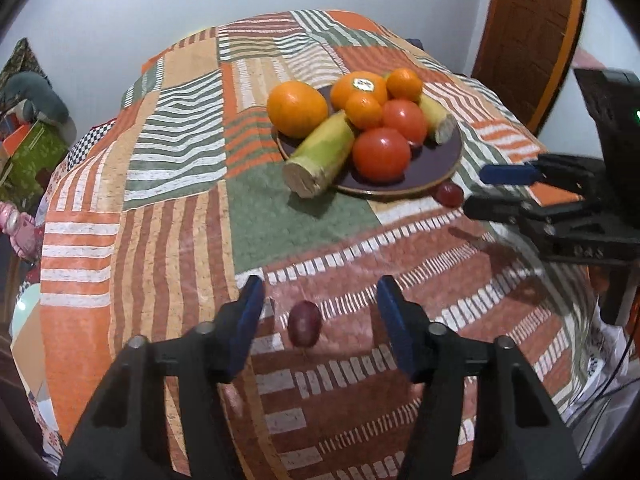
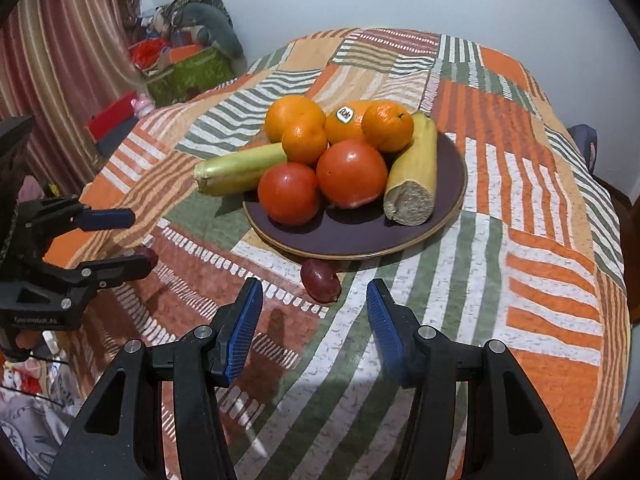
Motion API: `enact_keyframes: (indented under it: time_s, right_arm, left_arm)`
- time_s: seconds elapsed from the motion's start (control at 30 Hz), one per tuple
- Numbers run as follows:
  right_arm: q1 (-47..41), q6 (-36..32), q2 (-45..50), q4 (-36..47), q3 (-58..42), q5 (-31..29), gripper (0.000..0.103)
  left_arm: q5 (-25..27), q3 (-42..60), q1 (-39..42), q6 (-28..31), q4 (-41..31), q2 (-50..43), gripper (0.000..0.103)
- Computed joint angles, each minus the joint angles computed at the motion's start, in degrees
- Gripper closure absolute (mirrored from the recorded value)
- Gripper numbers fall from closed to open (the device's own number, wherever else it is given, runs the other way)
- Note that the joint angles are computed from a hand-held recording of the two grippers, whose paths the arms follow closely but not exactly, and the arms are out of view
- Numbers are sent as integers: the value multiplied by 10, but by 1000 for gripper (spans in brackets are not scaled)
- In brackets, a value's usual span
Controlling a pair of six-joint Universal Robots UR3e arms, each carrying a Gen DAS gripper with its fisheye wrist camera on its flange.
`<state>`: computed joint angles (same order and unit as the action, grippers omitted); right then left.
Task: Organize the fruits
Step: 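Grasp a dark red plum with the right gripper while the left grasps another plum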
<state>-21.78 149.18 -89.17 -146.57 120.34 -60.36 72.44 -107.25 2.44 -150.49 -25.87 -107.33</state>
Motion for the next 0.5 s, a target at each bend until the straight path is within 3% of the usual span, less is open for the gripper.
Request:
enact_keyframes:
  time_s: [0.13,0.23,0.5]
  right_arm:
    - [7,7,22,-4,-13,-3,65]
    - [17,11,37,-17,-17,-12,67]
    - [35,18,64,-48,-25,-29,78]
  left_arm:
    - [-9,-1,7,8,-19,-2,53]
    - [-8,-2,12,7,-21,-5,57]
    - [-11,8,23,4,-45,-20,78]
